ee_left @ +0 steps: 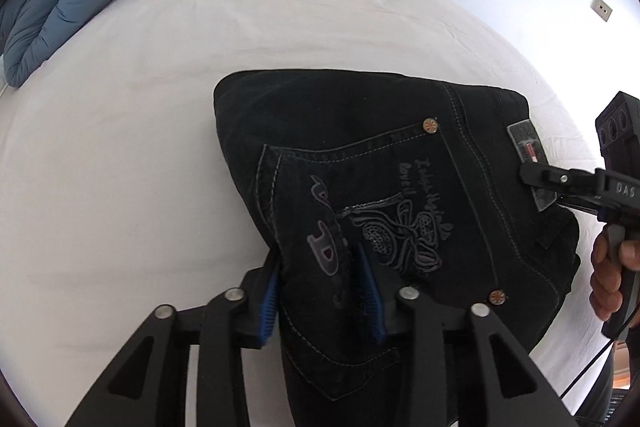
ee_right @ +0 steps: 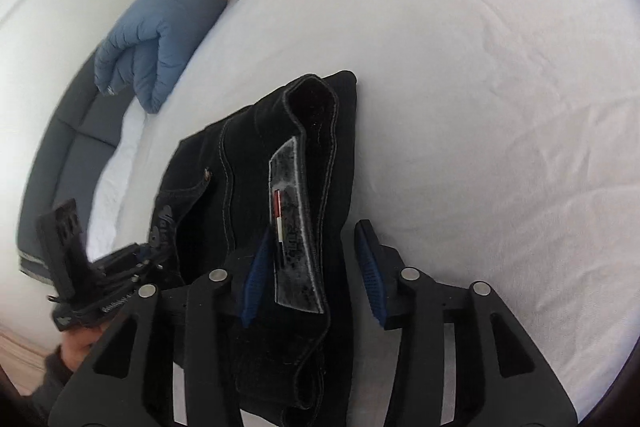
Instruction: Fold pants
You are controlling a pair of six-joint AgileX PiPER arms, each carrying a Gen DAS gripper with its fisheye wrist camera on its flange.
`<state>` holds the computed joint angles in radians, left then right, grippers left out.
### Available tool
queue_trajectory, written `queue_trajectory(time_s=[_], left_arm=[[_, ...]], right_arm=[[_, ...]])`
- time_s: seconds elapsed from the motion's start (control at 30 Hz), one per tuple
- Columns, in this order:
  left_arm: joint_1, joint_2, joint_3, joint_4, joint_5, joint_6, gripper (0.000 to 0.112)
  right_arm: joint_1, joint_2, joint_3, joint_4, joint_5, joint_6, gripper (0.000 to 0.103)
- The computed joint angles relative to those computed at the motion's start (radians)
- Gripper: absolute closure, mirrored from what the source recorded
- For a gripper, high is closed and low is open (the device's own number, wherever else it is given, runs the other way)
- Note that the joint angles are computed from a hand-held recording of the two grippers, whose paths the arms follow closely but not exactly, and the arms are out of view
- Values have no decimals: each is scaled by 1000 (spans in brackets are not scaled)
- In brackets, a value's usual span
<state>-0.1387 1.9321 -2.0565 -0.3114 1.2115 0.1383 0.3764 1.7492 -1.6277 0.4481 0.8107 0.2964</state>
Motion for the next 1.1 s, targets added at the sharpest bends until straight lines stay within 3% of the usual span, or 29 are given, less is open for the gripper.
queue_trajectory(time_s=[0.1, 0.2, 0.3, 0.4, 0.53, 0.57, 0.7, 0.8, 0.87, 0.97, 1.1], left_arm=[[32, -80, 171, -44, -85, 41, 58], [37, -139, 227, -5, -133, 11, 57], [19, -195, 255, 25, -204, -5, 57], [8, -149, 179, -49, -193, 24, 57], [-36, -87, 134, -33, -165, -3, 57], [-42, -92, 150, -38, -169, -5, 57], [-51, -183, 320, -29, -249, 16, 57], [-66, -276, 465, -24, -298, 16, 48], [-89, -383, 604, -18, -359, 20, 43], [-91, -529, 751, -23, -384, 0, 34], [-115, -755, 907, 59, -388, -124, 33]], right_arm=[[-14, -30, -34, -75, 69, 43, 56], [4, -73, -101, -242, 118, 175, 55], [-31, -47, -214, -112, 127, 58, 55], [-30, 52, -364, -16, 188, -8, 55], [-6, 194, -493, -36, 297, 92, 55], [0, 178, -455, -34, 286, 94, 55], [14, 8, -144, 47, 102, 39, 57], [36, -99, 68, 119, -16, 35, 57], [88, -195, 187, 49, -71, 90, 56], [224, -319, 348, -86, -163, 271, 56], [462, -478, 488, -448, -130, 671, 55]])
